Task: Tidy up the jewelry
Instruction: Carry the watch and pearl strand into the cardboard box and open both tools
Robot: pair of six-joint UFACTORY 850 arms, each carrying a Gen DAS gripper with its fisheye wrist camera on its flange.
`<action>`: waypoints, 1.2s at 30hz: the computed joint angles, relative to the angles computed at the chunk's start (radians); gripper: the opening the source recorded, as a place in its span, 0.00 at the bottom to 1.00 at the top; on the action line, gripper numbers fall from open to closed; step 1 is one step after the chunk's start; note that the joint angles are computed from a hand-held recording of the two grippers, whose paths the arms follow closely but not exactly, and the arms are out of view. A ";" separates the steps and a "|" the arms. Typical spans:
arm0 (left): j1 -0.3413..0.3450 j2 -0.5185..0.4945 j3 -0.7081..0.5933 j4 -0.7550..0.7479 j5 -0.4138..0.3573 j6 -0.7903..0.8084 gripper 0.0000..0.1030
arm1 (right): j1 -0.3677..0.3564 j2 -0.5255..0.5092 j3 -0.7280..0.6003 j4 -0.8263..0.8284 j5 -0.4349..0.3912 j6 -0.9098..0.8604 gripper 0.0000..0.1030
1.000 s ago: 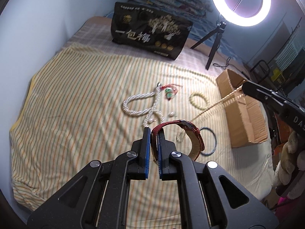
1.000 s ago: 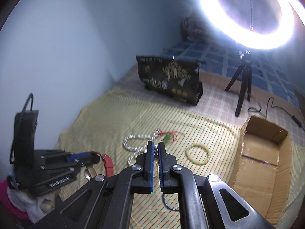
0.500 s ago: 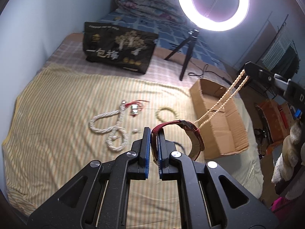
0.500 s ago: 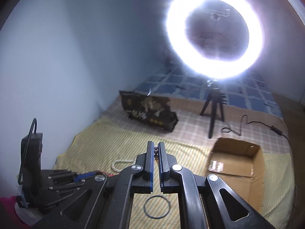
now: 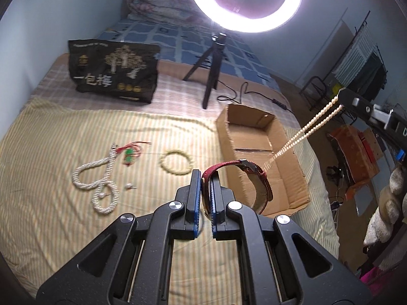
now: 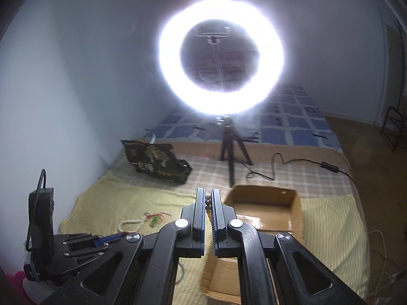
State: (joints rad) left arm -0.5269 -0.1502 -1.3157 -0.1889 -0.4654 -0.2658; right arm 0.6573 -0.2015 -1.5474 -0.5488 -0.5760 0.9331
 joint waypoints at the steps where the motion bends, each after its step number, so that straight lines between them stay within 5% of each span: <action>1: -0.007 -0.012 -0.012 -0.002 0.000 0.001 0.04 | -0.005 0.009 0.013 -0.001 -0.003 0.002 0.02; 26: -0.084 -0.304 -0.288 0.065 -0.005 -0.123 0.08 | -0.147 0.132 0.253 0.187 0.027 -0.101 0.04; 28: -0.083 -0.307 -0.290 0.043 -0.003 -0.100 0.20 | -0.147 0.131 0.253 0.186 0.028 -0.098 0.18; 30: -0.084 -0.304 -0.286 0.040 0.003 -0.093 0.33 | -0.139 0.128 0.249 0.148 0.015 -0.063 0.52; 32: -0.088 -0.297 -0.282 0.084 0.012 -0.130 0.41 | -0.129 0.123 0.244 0.114 -0.004 -0.031 0.66; 36: -0.086 -0.285 -0.276 0.097 0.006 -0.136 0.41 | -0.119 0.116 0.237 0.086 -0.032 -0.001 0.77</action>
